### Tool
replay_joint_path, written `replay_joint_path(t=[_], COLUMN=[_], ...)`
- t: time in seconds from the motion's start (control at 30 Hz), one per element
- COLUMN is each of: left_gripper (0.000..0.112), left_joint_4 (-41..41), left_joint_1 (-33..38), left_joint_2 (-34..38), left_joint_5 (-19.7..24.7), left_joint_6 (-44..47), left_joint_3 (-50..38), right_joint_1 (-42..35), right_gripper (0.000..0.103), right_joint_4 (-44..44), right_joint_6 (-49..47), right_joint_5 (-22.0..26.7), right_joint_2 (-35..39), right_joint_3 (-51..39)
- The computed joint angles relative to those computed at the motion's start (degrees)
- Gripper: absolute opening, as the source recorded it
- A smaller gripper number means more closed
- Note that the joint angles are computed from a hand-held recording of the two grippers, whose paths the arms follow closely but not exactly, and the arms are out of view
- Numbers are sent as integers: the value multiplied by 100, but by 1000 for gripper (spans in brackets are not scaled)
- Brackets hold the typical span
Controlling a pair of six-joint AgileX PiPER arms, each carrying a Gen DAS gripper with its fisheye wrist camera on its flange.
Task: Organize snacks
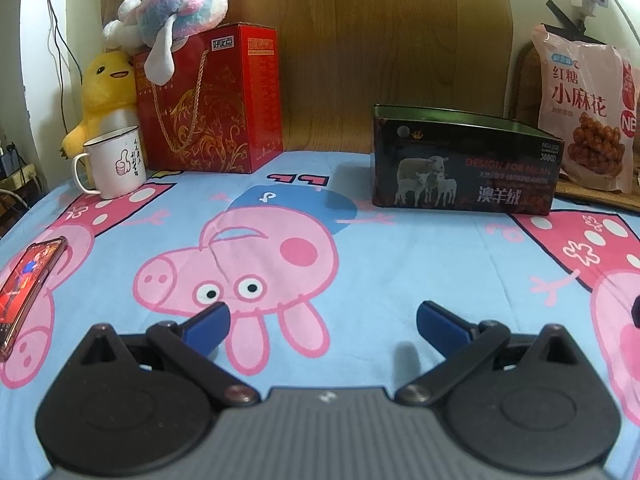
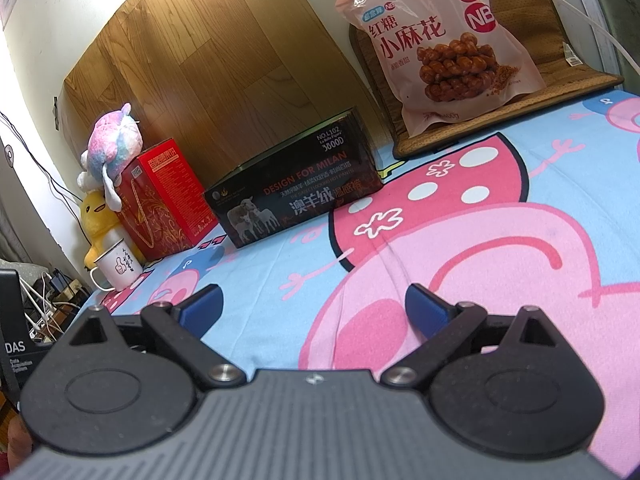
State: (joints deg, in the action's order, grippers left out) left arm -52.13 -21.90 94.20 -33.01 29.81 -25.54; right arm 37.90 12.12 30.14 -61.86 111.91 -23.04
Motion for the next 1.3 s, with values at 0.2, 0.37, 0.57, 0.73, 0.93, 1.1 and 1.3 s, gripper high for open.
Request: replay_joint_path(t=[0.2, 0.37, 0.57, 0.73, 0.93, 1.1, 1.3], left_gripper=[103, 103, 103, 103, 103, 103, 103], left_joint_4=[-56, -410, -480, -565, -532, -478, -470], left_joint_1=[2, -46, -50, -135, -190, -151, -150], left_joint_2=[-6, 31, 34, 43, 52, 46, 58], left_joint_5=[-72, -92, -143, -282, -341, -274, -256], left_joint_6=[-11, 271, 278, 272, 234, 258, 299], left_joint_3=[8, -58, -53, -38, -3, -10, -19], right_joint_1=[0, -5, -5, -3, -3, -2, 2], right_gripper=[99, 99, 99, 99, 99, 99, 99], right_joint_4=[0, -9, -9, -5, -7, -6, 0], right_joint_6=[0, 4, 4, 3, 2, 1, 0], right_joint_5=[0, 1, 1, 3, 2, 2, 2], right_joint_2=[0, -2, -2, 1, 6, 9, 12], right_joint_3=[0, 2, 2, -1, -5, -7, -10])
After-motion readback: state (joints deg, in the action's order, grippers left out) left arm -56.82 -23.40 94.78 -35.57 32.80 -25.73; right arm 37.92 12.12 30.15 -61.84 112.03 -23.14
